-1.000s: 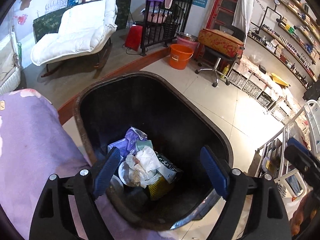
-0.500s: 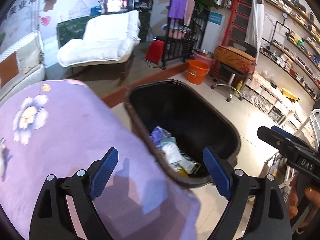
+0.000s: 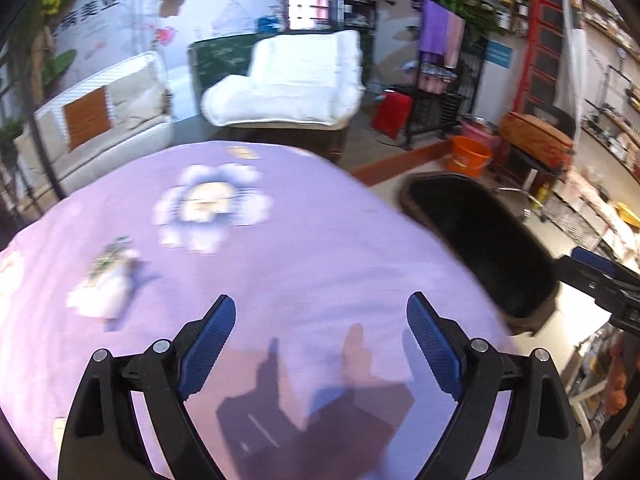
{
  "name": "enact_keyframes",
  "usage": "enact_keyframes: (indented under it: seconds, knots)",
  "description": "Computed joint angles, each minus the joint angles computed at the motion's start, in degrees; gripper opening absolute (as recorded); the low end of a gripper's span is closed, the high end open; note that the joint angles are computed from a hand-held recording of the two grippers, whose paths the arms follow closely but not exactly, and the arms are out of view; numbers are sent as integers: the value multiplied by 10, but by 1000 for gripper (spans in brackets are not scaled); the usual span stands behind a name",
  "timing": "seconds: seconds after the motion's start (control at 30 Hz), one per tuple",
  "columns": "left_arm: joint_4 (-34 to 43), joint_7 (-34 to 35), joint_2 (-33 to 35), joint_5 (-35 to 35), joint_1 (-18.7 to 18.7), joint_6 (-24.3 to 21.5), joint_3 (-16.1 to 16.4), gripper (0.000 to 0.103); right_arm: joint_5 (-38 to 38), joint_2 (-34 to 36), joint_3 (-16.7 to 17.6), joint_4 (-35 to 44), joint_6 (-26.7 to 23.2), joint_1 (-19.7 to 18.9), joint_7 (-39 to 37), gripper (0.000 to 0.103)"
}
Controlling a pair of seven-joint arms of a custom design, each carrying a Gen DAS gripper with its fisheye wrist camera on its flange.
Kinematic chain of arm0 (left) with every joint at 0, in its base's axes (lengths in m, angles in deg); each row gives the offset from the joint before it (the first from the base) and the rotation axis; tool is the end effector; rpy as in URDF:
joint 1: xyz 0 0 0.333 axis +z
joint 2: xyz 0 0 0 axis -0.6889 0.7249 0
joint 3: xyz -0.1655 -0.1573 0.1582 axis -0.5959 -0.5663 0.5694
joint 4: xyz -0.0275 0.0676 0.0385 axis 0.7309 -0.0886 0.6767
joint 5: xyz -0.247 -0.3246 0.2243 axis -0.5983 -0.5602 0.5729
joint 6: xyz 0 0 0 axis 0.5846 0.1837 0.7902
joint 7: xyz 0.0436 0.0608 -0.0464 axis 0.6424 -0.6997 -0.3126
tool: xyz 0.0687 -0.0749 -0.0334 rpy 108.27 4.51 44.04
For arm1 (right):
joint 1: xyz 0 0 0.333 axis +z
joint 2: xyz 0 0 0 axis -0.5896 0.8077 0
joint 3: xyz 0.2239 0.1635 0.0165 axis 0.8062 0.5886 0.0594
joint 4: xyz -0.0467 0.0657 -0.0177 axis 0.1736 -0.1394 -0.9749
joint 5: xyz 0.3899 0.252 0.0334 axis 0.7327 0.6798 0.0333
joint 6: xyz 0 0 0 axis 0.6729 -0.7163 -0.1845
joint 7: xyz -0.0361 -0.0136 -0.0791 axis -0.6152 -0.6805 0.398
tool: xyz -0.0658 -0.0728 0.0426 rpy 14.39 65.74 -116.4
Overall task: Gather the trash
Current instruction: 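Move both tools back over the table toward the remaining trash, then grasp the clear green-edged wrapper with the left tool while the right tool grasps the white cloth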
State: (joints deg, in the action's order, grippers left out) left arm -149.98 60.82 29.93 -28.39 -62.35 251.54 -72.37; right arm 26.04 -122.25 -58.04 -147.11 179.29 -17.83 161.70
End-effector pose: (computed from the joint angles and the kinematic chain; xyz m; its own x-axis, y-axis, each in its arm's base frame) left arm 0.4290 -0.2884 0.4051 -0.4775 -0.8786 0.0110 -0.6172 0.3265 -0.7158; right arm 0.3768 0.2989 0.3999 -0.2331 -0.9420 -0.2414 -0.6276 0.3354 -0.7026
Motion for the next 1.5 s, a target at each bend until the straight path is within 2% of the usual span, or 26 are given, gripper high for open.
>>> enact_keyframes:
  seconds: [0.17, 0.27, 0.3, 0.33, 0.47, 0.6, 0.73, 0.8, 0.9, 1.1, 1.13, 1.2, 1.3, 1.43, 1.5]
  knots:
    - [-5, -48, -19, 73, 104, -12, -41, 87, -25, 85, 4, 72, 39, -5, -27, 85]
    - [11, -68, -8, 114, 150, -25, -50, 87, -32, 123, -3, 104, 55, 3, -46, 85]
    - [15, -69, -1, 120, 154, -28, -44, 87, -33, 135, -5, 115, 59, 7, -52, 85]
    - [22, -53, 11, 114, 146, -32, -19, 87, -35, 151, -7, 129, 63, 9, -58, 85]
    - [52, -14, 49, 76, 122, -45, 39, 87, -34, 195, -19, 170, 68, 25, -89, 85]
    - [90, 63, 88, 12, 90, -63, 83, 75, -20, 241, -37, 214, 71, 46, -132, 85]
    - [118, 89, 119, -13, 96, -82, 81, 60, 1, 292, -51, 265, 73, 65, -175, 85]
    - [118, 93, 118, -26, 99, -85, 81, 48, 21, 313, -62, 285, 80, 76, -202, 85]
    - [110, 147, 102, -124, 75, -90, 114, 46, 77, 353, -75, 323, 93, 90, -264, 85]
    - [63, 169, 51, -244, 70, -67, 148, 41, 198, 450, -79, 425, 95, 107, -412, 85]
    - [61, 168, 49, -253, 73, -66, 149, 39, 217, 471, -76, 449, 91, 108, -437, 85]
    - [49, 152, 41, -255, 86, -61, 143, 26, 259, 512, -69, 496, 83, 108, -487, 85]
    - [39, 148, 33, -255, 93, -58, 144, 15, 291, 578, -68, 576, 57, 117, -533, 85]
    - [30, 153, 26, -258, 89, -46, 151, 13, 330, 663, -68, 686, 8, 123, -580, 85]
    - [31, 159, 29, -264, 87, -42, 155, 12, 335, 693, -78, 729, -12, 134, -581, 79]
